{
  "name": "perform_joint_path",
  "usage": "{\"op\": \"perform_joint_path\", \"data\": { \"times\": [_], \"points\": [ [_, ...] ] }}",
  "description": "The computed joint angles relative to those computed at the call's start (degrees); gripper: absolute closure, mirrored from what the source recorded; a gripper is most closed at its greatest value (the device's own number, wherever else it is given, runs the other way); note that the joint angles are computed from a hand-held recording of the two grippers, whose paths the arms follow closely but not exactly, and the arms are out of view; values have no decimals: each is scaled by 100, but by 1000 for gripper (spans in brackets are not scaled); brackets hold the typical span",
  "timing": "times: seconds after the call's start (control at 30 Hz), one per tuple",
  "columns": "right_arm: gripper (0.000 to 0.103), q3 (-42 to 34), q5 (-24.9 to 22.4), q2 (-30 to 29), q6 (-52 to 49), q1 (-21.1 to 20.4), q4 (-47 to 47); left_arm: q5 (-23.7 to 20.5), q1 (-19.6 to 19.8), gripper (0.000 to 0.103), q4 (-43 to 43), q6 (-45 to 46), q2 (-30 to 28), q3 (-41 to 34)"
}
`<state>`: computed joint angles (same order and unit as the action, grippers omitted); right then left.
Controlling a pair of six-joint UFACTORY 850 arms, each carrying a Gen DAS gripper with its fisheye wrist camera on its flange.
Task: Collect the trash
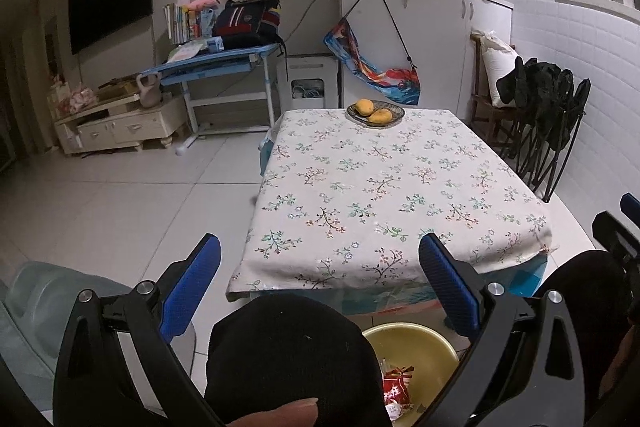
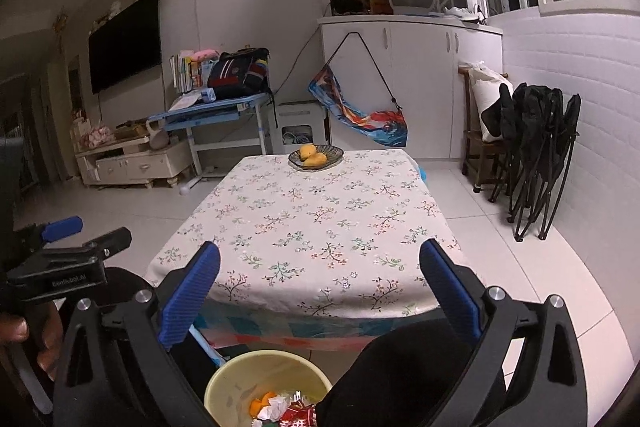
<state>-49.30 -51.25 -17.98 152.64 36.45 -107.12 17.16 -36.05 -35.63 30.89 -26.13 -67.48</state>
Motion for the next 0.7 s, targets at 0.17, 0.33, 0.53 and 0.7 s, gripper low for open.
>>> {"op": "perform_joint_path", "data": {
  "times": [0.17,0.33,0.53,0.7],
  "points": [
    [7,-41,29,-24,-132,0,61,39,-37,7,-193,193,-22,-30],
    [7,-34,47,-27,-142,-16,56,77,-69,7,-342,389,-50,-71],
    [7,-24,54,-24,-149,-23,65,66,-76,7,-416,448,-57,-94],
    [7,-30,59,-25,-162,-26,66,67,-77,7,-423,466,-69,-112]
  ]
}}
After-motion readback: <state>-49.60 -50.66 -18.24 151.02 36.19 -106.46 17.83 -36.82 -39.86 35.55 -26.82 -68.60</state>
